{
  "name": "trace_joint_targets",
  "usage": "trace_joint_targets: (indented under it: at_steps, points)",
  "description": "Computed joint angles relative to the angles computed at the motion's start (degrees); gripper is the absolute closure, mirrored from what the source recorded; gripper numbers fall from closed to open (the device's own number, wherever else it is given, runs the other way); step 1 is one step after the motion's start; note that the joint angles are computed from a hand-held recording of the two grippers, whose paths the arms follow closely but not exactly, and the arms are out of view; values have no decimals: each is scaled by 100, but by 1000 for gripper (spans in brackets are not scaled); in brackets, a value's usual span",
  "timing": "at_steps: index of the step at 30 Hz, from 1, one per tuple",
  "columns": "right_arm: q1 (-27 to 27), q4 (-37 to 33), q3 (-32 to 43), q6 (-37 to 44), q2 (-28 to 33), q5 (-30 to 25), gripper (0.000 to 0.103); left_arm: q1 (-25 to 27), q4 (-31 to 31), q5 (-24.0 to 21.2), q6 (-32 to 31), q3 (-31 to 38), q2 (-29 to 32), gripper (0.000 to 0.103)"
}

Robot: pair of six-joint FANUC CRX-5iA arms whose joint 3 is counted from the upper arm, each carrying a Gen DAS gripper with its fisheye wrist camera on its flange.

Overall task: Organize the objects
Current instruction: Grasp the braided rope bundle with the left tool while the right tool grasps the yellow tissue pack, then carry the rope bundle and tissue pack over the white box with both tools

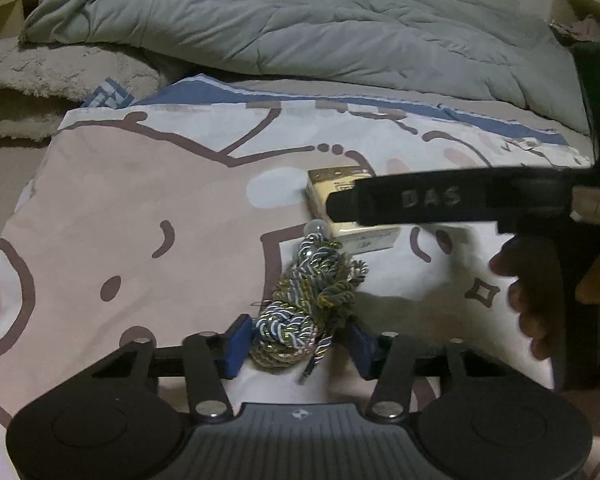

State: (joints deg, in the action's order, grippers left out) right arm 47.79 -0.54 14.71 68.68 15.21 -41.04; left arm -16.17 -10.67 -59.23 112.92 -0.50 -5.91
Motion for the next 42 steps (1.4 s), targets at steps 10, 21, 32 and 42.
trace_joint_targets:
  at_steps: [10, 21, 32, 42]
  points:
    - [205, 709, -362, -864, 109, 565, 15, 132, 606, -341, -419, 46, 14, 74]
    - [173, 796, -284, -552, 131, 374, 52, -51, 210, -120, -5, 55, 48, 45]
    - [-96, 455, -313, 333, -248, -374, 52, 74, 463, -522, -31, 246, 183, 68]
    - [-236, -135, -538, 963, -866, -1344, 52, 325, 1190, -1067, -611, 135, -39, 69]
